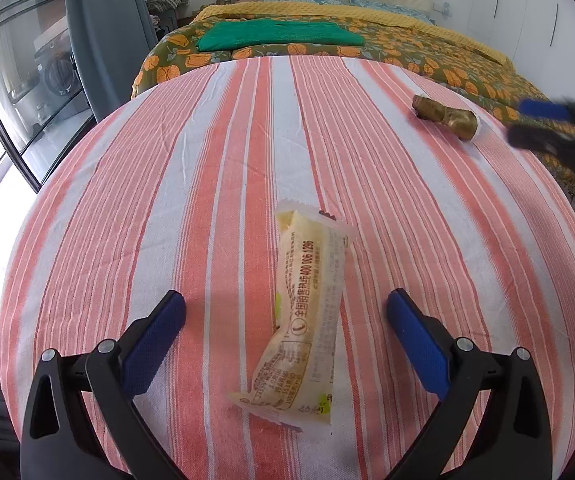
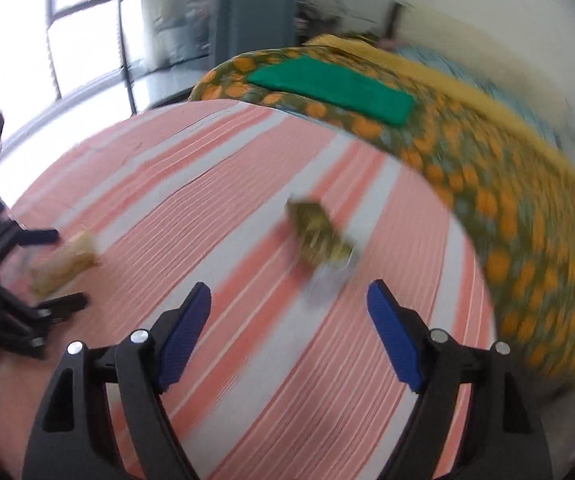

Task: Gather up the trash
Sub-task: 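Grasp the cream snack bar wrapper with the left gripper while the right grasps the gold foil pack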

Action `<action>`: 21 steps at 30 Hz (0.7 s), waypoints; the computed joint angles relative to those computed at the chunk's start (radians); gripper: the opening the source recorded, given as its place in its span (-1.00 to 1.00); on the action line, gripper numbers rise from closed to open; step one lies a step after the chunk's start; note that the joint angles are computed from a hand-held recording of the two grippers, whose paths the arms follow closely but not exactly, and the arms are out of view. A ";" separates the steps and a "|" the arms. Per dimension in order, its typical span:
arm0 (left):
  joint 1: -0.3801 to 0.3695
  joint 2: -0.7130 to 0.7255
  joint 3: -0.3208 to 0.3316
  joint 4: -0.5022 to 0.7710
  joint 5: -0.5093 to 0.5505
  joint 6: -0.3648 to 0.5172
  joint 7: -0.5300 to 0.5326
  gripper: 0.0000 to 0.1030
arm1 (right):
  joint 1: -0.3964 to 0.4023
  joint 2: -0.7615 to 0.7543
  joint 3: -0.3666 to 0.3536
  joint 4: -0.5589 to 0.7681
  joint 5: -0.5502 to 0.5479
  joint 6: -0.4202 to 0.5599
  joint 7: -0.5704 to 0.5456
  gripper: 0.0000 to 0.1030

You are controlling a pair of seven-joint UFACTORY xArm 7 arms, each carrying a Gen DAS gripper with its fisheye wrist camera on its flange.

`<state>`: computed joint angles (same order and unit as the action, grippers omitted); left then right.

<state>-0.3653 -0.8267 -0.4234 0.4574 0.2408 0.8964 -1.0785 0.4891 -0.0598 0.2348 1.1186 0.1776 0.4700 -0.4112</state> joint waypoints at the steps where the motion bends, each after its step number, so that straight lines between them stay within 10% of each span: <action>1: 0.000 0.000 0.000 0.000 0.000 0.000 0.000 0.91 | -0.002 0.058 0.001 0.062 -0.031 0.022 -0.013 0.52; 6: -0.001 0.001 0.000 0.001 0.001 0.001 -0.002 0.91 | 0.005 0.295 0.001 0.325 -0.105 0.238 0.018 0.52; 10: -0.002 0.001 0.001 0.001 0.001 0.001 -0.002 0.91 | -0.009 0.316 0.002 0.332 -0.062 0.248 0.048 -0.15; 21: -0.002 0.000 0.002 0.000 0.002 0.002 -0.001 0.91 | -0.071 -0.105 -0.037 -0.075 0.442 0.341 -0.120 -0.16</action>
<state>-0.3671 -0.8268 -0.4214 0.4575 0.2427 0.8979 -1.0791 0.4185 -0.1650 0.1982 1.0436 0.6197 0.8111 -0.5308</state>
